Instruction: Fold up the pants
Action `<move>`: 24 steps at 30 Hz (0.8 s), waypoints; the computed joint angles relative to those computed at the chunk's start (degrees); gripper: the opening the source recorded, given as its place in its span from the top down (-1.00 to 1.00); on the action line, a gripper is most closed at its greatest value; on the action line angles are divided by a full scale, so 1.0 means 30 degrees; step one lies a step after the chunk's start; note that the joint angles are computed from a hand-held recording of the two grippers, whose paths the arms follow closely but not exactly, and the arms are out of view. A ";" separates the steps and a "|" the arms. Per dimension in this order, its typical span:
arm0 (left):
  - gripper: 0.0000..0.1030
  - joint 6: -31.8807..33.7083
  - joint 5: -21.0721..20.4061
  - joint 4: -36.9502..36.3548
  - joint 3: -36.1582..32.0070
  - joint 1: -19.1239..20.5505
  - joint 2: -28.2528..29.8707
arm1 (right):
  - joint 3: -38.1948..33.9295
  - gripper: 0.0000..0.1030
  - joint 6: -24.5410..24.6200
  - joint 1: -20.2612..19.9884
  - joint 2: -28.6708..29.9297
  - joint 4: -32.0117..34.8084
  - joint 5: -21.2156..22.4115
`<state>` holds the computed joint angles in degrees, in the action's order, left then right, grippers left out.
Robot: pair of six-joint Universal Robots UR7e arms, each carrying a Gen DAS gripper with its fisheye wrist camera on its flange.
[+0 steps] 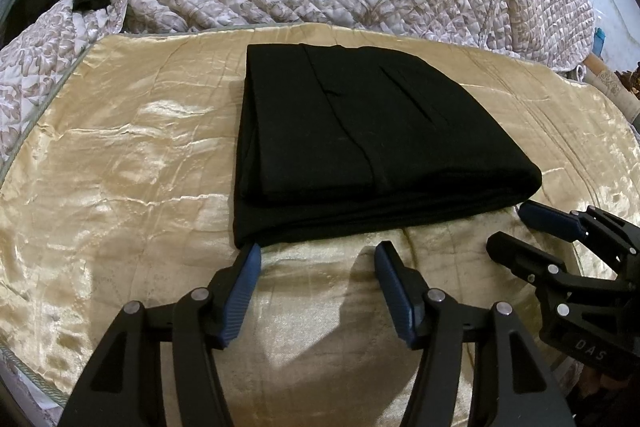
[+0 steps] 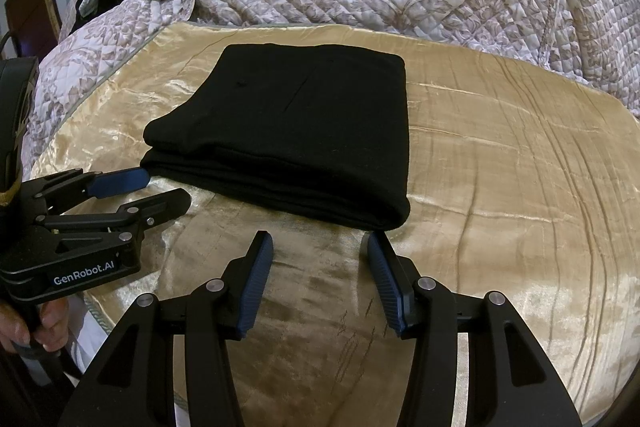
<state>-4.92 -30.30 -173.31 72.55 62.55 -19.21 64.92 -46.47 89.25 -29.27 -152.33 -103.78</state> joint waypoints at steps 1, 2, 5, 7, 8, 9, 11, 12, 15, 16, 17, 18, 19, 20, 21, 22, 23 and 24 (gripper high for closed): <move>-0.23 -0.0027 -0.0062 0.0012 0.0050 0.0005 -0.0035 | 0.0015 0.02 -0.0009 -0.0004 -0.0003 -0.0015 -0.0001; -0.25 -0.0018 -0.0103 0.0042 0.0044 0.0013 -0.0041 | 0.0023 0.02 -0.0006 -0.0002 -0.0003 -0.0025 -0.0005; -0.29 0.0006 -0.0111 0.0145 0.0063 -0.0002 -0.0052 | 0.0031 0.02 -0.0006 0.0002 0.0000 -0.0042 -0.0010; -0.29 -0.0042 -0.0112 0.0177 0.0132 -0.0003 -0.0099 | 0.0029 0.02 -0.0006 -0.0001 -0.0003 -0.0039 -0.0008; -0.30 -0.0051 -0.0134 0.0211 0.0046 0.0000 -0.0060 | 0.0034 0.02 -0.0010 0.0004 0.0002 -0.0054 -0.0010; -0.30 -0.0052 -0.0145 0.0217 0.0037 0.0002 -0.0059 | 0.0029 0.02 0.0000 0.0001 -0.0001 -0.0040 -0.0006; -0.33 -0.0133 -0.0220 0.0256 0.0078 0.0009 -0.0101 | 0.0031 0.02 0.0006 0.0003 0.0000 -0.0043 -0.0008; -0.35 -0.0182 -0.0291 0.0258 0.0148 0.0007 -0.0139 | 0.0036 0.02 -0.0004 0.0008 0.0004 -0.0057 -0.0017; -0.46 -0.0268 -0.0466 0.0511 0.0102 0.0009 -0.0141 | 0.0031 0.02 -0.0004 0.0004 0.0002 -0.0056 -0.0014; -0.48 -0.0240 -0.0353 0.0617 0.0056 -0.0016 -0.0097 | 0.0025 0.02 -0.0008 0.0000 -0.0003 -0.0047 -0.0012; -0.50 -0.0242 -0.0225 0.0759 -0.0014 -0.0042 -0.0066 | 0.0021 0.02 -0.0012 -0.0001 -0.0003 -0.0040 -0.0014; -0.51 -0.0242 -0.0088 0.0806 -0.0003 -0.0078 -0.0034 | 0.0021 0.02 -0.0015 0.0001 0.0000 -0.0043 -0.0014; -0.52 -0.0261 -0.0033 0.0850 -0.0005 -0.0091 -0.0034 | 0.0021 0.02 -0.0008 -0.0001 -0.0004 -0.0042 -0.0016; -0.53 -0.0304 -0.0031 0.0874 0.0009 -0.0089 -0.0052 | 0.0021 0.02 -0.0008 -0.0001 -0.0004 -0.0042 -0.0016; -0.53 -0.0385 -0.0065 0.0879 0.0082 -0.0087 -0.0100 | 0.0023 0.02 0.0000 0.0002 -0.0006 -0.0044 -0.0027; -0.53 -0.0406 -0.0117 0.0921 0.0060 -0.0062 -0.0119 | 0.0023 0.02 0.0000 0.0002 -0.0006 -0.0044 -0.0027; -0.53 -0.0415 -0.0139 0.1001 -0.0024 -0.0046 -0.0113 | 0.0032 0.02 0.0019 0.0003 -0.0010 -0.0053 -0.0039; -0.53 -0.0434 -0.0130 0.0979 0.0017 -0.0052 -0.0127 | 0.0028 0.02 0.0018 0.0001 -0.0011 -0.0049 -0.0040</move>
<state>-6.22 -30.69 -170.37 72.60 62.39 -19.59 65.01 -46.41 89.25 -29.31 -152.47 -103.90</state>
